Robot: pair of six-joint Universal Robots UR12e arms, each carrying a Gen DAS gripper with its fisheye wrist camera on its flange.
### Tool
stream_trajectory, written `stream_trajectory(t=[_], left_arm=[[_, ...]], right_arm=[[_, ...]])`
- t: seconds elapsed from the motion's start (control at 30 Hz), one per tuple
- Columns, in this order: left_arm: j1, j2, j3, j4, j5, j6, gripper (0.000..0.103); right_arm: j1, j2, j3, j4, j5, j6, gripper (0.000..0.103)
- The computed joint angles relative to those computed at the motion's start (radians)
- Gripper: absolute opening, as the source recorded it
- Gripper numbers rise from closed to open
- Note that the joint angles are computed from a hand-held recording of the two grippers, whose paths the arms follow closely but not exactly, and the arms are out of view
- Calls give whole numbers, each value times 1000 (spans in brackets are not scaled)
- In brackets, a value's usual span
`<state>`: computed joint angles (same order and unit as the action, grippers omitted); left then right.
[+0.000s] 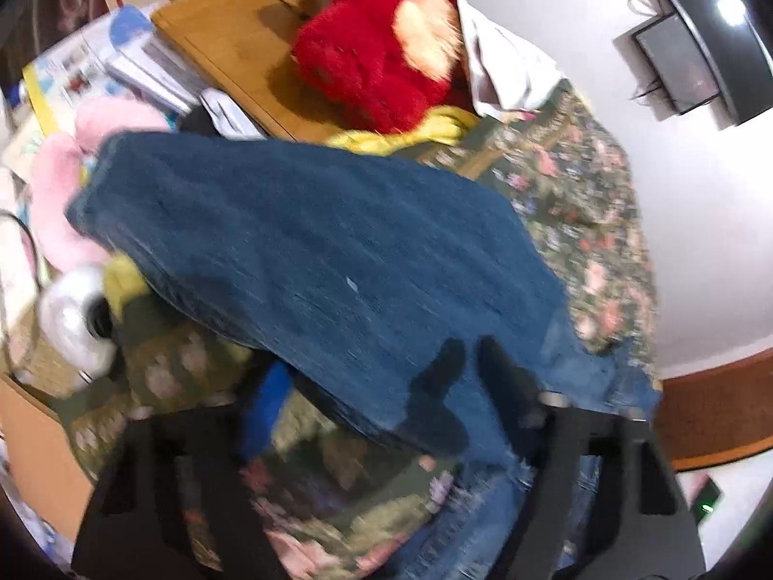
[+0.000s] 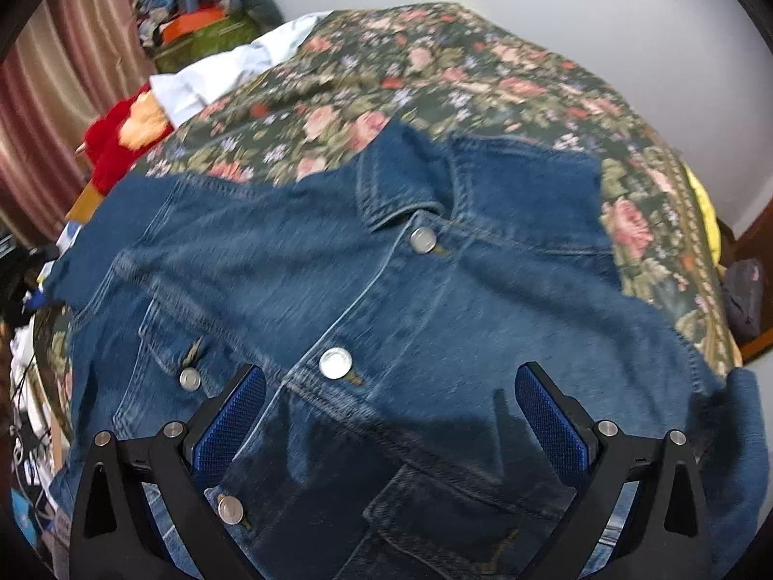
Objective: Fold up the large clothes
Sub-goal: 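Move the left gripper to the denim jacket's sleeve cuff, then grasp the sleeve cuff with the left gripper and lift it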
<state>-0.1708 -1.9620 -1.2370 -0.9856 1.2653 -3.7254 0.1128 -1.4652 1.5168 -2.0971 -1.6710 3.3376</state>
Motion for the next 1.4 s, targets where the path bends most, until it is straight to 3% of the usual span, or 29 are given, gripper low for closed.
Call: stream_trajectory(t=[0.03,0.17,0.33,0.5,0.63,0.8,0.93,1.0,1.07,1.17,1.23,1.4], left_arm=[[-8,-10,20,-20,49,6,47],[-32,-26,63,-26,179,53,17],[-103,-31,116,59,380,233,12],[-185,-33,162,189,434,447,11],[-230,-58,204,166,387,539,11],[-278,-82,214,30,336,607,11],[-277,-112,244,-183,253,545,17],[-263,-114,242,-255,195,493,21],[-248,-99,219,-281,158,454,33],[-208,-56,167,-259,68,399,52],[-178,-12,110,-189,19,358,59],[-109,56,18,-23,-8,249,76]], right_arm=[[-2,-2,2,-1,11,2,103],[-12,-18,11,-11,40,21,103],[-24,-49,26,-29,53,39,103],[-28,-86,43,-50,24,30,103],[-34,-122,59,-69,9,19,103],[-40,-165,86,-88,-14,-3,103],[-46,-199,110,-92,-29,-24,103],[-50,-211,121,-90,-34,-32,103],[-56,-220,131,-88,-32,-40,103],[-63,-224,138,-74,-28,-35,103],[-70,-222,139,-62,-9,-17,103],[-81,-209,134,-54,56,24,103]])
